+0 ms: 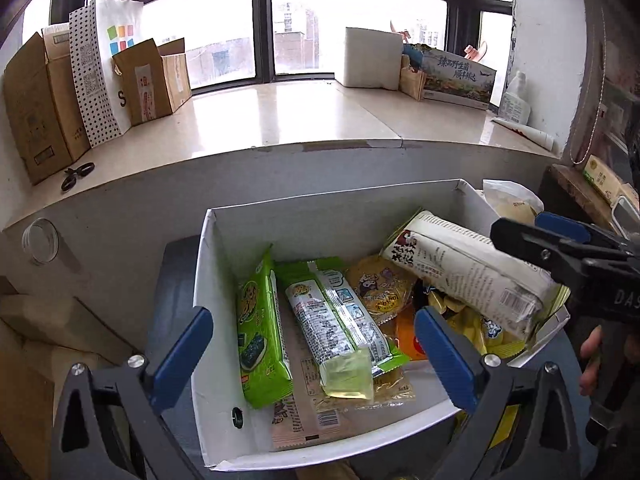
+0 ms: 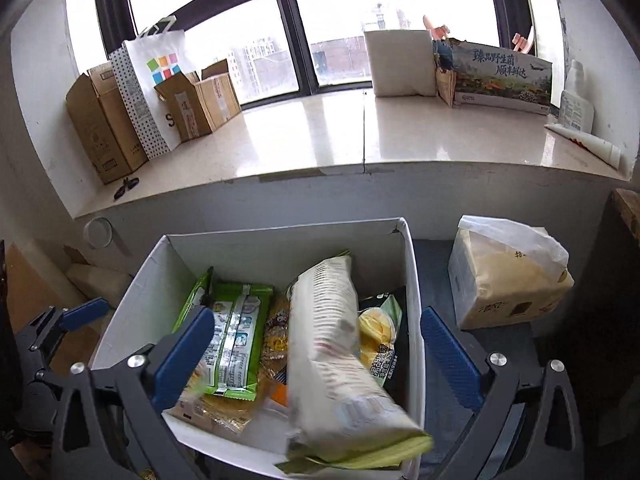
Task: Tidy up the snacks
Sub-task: 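Drop the white bag and jelly cup into the box with both tools, then grasp the clear jelly cup with the right tool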
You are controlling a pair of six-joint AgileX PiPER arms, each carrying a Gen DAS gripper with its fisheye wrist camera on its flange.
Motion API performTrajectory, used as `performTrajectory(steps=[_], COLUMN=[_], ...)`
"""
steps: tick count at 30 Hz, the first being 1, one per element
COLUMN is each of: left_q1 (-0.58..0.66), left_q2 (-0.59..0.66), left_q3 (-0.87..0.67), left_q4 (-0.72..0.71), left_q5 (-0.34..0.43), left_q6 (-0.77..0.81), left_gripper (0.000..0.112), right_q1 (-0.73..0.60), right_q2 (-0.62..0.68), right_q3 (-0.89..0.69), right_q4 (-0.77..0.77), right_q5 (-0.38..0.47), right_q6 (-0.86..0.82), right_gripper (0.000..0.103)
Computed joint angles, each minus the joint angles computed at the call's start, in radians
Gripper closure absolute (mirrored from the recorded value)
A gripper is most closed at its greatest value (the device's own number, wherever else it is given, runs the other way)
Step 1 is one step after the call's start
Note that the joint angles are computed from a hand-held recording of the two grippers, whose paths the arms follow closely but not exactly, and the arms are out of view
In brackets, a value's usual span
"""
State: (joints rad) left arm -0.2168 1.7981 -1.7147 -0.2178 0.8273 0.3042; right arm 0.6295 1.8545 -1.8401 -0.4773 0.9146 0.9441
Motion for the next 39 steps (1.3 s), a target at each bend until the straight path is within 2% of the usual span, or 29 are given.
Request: performTrajectory(steps=[6,11,18,21,25,27,29,31,33,35,38,39], left_q1=[0.01,0.012,0.047,0.094,0.193,0.241,0.297,0.392,0.485,0.532,0.608,0.626], left_q2=[0.003,-0.047,-0.264,-0.392,-0.532,-0.609,-0.67,-0.686,-0.681,-0.707,-0.737,-0.743], left_q3=[-0.005,0.041,0.254,0.392,0.55,0.647,0.728,0.77,0.795,0.83,0.863,0.87], left_q4=[0.013,0.006,-0.07,-0.178,-0.333,-0.371,-0.409,-0.485,-0.539,-0.54,-0.556,-0.557], left_q5=[0.005,0.003,-0.042,-0.052,0.019,0.022,0.045,0.146,0.246,0.258,0.281,0.288], left_q6=[-0.032,-0.011,0.096,0.219,0.389,0.442,0.491,0.556,0.611,0.626,0.68,0.69], left_gripper=[0.009,0.009,0.009,0.009,0.009,0.009,0.009,0.009,0.009,0.009,0.009,0.009], right_q1=[0.047,0.078,0.242,0.335,0.518,0.603,0.657,0.695,0.726,0.744,0.718,0.695], right_q2=[0.005,-0.069,-0.241,-0.316,-0.37,-0.381,-0.39,-0.393,-0.363,-0.309,-0.259,-0.256], right_q3=[-0.011,0.086,0.314,0.432,0.553,0.604,0.65,0.689,0.689,0.656,0.632,0.639], right_q4=[-0.108,-0.189,-0.367,-0.396,-0.533,-0.587,-0.602,-0.609,-0.603,-0.577,-0.54,-0.532], right_q5=[0.036,-0.02,-0.037,-0.049,0.049,0.093,0.091,0.057,0.066,0.102,0.053,-0.005], right_q6=[0.041,0.132,0.336,0.442,0.663,0.768,0.848,0.917,0.931,0.896,0.846,0.839], right_gripper=[0.0,0.0,0.0,0.0,0.0,0.0,0.0,0.0,0.0,0.0,0.0,0.0])
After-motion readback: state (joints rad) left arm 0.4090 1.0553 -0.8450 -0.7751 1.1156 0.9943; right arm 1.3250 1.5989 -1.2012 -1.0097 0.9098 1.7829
